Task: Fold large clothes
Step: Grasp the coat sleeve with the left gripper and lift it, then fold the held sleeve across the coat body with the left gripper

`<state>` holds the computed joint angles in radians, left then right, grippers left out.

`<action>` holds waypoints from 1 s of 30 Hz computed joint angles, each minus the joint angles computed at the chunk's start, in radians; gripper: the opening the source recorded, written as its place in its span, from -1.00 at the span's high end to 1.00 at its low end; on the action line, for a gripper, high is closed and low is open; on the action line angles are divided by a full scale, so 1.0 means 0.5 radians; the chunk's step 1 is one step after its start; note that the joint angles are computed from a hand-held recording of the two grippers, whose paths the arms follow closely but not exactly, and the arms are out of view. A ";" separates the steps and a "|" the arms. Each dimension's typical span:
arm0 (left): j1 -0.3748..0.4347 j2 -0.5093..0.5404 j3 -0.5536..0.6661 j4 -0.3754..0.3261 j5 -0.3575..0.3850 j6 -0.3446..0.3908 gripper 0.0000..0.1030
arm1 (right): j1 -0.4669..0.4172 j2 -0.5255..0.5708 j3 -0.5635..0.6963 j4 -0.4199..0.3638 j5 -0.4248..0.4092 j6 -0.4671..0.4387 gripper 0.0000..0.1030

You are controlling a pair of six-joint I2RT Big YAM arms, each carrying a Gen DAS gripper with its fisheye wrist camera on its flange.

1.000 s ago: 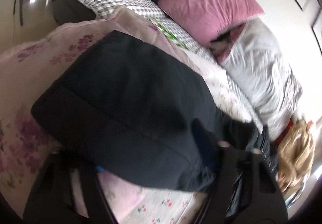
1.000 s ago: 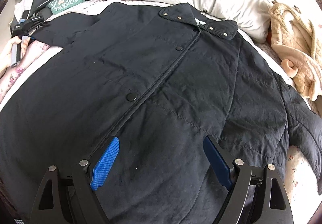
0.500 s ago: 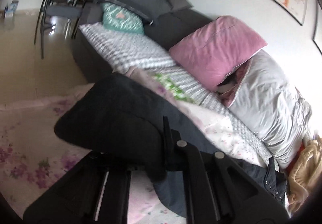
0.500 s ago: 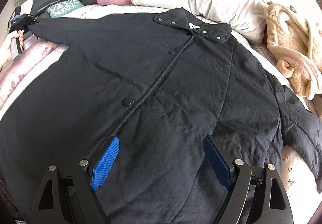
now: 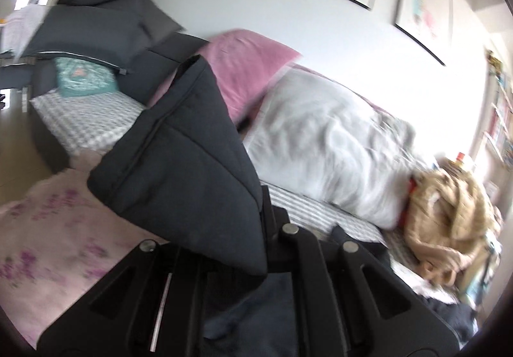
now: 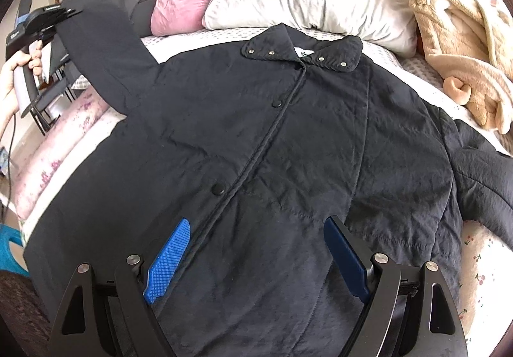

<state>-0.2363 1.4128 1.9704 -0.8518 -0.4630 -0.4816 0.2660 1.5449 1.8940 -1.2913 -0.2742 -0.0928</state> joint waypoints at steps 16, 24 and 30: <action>-0.432 0.419 0.232 -0.258 0.377 -0.101 0.76 | -0.162 0.050 0.106 -0.079 -0.244 0.260 -0.68; -0.509 0.604 0.290 -0.623 0.640 -0.068 0.47 | -0.226 0.056 0.087 0.051 -0.273 0.539 -0.68; -0.446 0.507 0.200 -0.775 1.090 0.065 -0.38 | -0.246 0.090 0.069 0.065 -0.373 0.637 -0.68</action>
